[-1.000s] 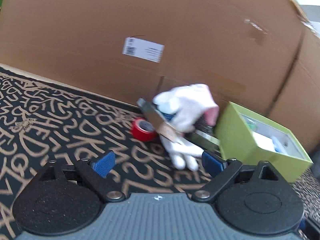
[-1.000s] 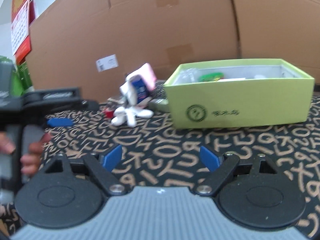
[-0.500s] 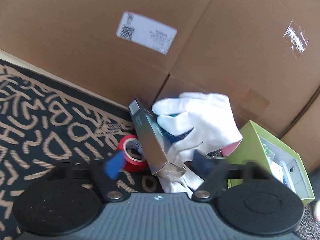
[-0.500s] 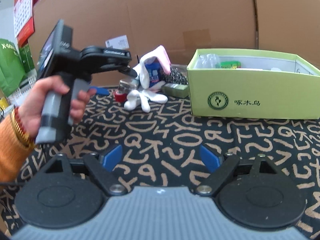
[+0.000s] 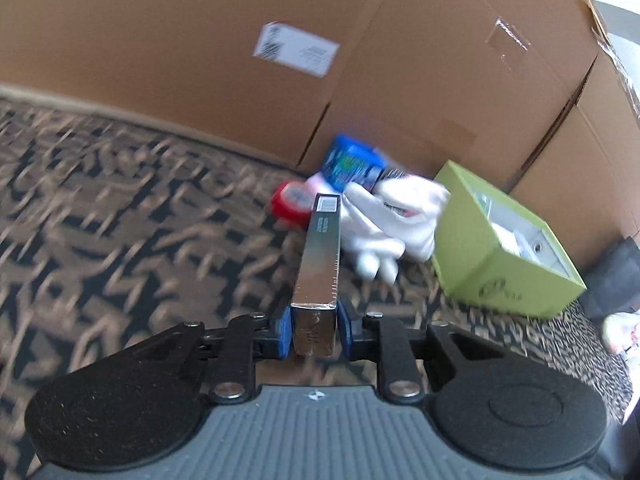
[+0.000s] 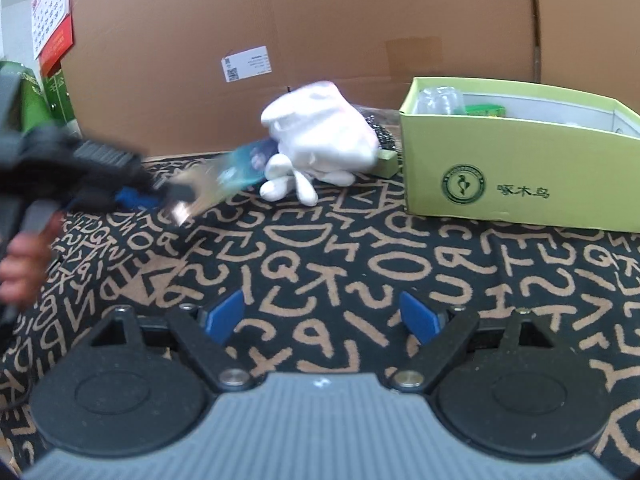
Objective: Organize objects
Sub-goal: 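Grasp the white glove by its pink cuff with the right tool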
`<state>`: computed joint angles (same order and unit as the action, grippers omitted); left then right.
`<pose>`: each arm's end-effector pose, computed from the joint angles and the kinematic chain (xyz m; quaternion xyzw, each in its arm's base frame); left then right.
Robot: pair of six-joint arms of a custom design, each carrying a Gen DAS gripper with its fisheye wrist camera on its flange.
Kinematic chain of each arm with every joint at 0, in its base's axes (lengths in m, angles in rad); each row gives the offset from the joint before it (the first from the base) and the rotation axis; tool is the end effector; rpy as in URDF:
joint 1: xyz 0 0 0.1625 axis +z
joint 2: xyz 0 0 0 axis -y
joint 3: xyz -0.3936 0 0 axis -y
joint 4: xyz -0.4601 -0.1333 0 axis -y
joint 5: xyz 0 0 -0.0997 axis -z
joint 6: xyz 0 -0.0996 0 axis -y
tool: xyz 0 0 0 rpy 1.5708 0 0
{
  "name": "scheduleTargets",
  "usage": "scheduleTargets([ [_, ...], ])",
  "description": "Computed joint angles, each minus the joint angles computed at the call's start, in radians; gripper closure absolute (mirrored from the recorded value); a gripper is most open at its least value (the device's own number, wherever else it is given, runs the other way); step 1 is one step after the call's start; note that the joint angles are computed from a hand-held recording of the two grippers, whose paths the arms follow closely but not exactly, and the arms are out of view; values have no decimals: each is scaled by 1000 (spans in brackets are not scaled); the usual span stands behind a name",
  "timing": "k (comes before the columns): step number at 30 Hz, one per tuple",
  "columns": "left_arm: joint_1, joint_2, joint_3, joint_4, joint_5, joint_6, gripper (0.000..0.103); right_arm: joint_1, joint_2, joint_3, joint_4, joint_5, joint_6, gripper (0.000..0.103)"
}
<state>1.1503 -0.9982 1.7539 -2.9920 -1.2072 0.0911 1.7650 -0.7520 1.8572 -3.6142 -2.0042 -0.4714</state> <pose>-0.1252 -0.6933 0.1661 0.1781 0.9143 -0.3449 0.1159 0.2105 -0.5964 0.0472 0.1927 -0.8551 0.4108 0.2509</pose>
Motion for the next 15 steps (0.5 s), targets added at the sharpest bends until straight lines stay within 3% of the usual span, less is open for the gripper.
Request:
scheduleTargets([
  [4, -11, -48, 89, -87, 127, 23, 75, 7, 10, -13, 8, 2, -21, 17],
  [5, -14, -44, 94, -119, 147, 36, 69, 9, 14, -17, 13, 1, -24, 17],
  [8, -15, -31, 85, -163, 139, 91, 34, 14, 21, -28, 25, -3, -21, 17],
  [15, -13, 72, -19, -161, 176, 203, 32, 26, 26, -35, 22, -27, -41, 17],
])
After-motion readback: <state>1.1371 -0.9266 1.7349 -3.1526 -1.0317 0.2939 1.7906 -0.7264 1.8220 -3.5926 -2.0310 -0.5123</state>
